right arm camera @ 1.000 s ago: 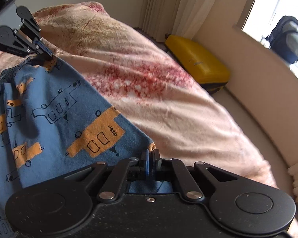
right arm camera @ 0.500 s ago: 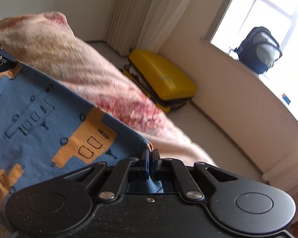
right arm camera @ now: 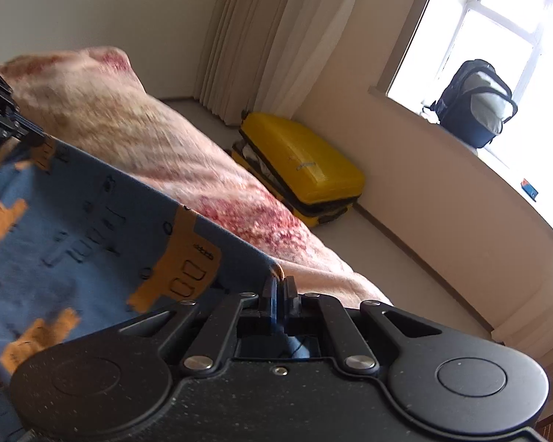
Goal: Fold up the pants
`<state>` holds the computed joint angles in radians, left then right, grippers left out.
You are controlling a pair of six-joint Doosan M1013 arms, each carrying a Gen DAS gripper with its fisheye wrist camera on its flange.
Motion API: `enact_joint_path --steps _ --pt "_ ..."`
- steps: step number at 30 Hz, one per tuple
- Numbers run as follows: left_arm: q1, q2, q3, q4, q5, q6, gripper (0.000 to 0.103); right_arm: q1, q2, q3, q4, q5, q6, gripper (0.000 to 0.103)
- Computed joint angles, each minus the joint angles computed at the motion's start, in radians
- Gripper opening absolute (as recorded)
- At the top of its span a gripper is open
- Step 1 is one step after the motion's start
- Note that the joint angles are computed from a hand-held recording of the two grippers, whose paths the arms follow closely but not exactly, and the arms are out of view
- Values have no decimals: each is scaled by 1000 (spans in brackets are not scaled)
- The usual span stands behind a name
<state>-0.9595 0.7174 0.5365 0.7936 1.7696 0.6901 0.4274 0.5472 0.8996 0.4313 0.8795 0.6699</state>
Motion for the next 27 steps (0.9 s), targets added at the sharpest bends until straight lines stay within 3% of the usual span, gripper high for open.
enact_joint_path --steps 4,7,13,15,17,18,22,27 --pt "-42 -31 34 49 -56 -14 0 -38 -110 132 130 -49 -110 0" --pt "-74 -55 68 80 -103 -12 0 -66 -176 204 202 -42 -171 0" --pt "-116 -9 -19 133 -34 55 0 -78 -242 286 178 -16 -201 0" --pt "-124 5 -45 147 -15 78 0 -74 -243 291 171 -20 -206 12" --pt "-132 18 -66 165 -3 108 0 -66 -241 299 180 -45 -256 57" --pt "-136 21 -68 173 -5 118 0 -62 -238 295 179 -50 -279 66" --pt "-150 3 -19 182 -43 93 0 -45 -184 224 152 -41 -340 63" --pt "-170 -17 41 220 -75 121 0 -18 -88 88 52 10 -341 43"
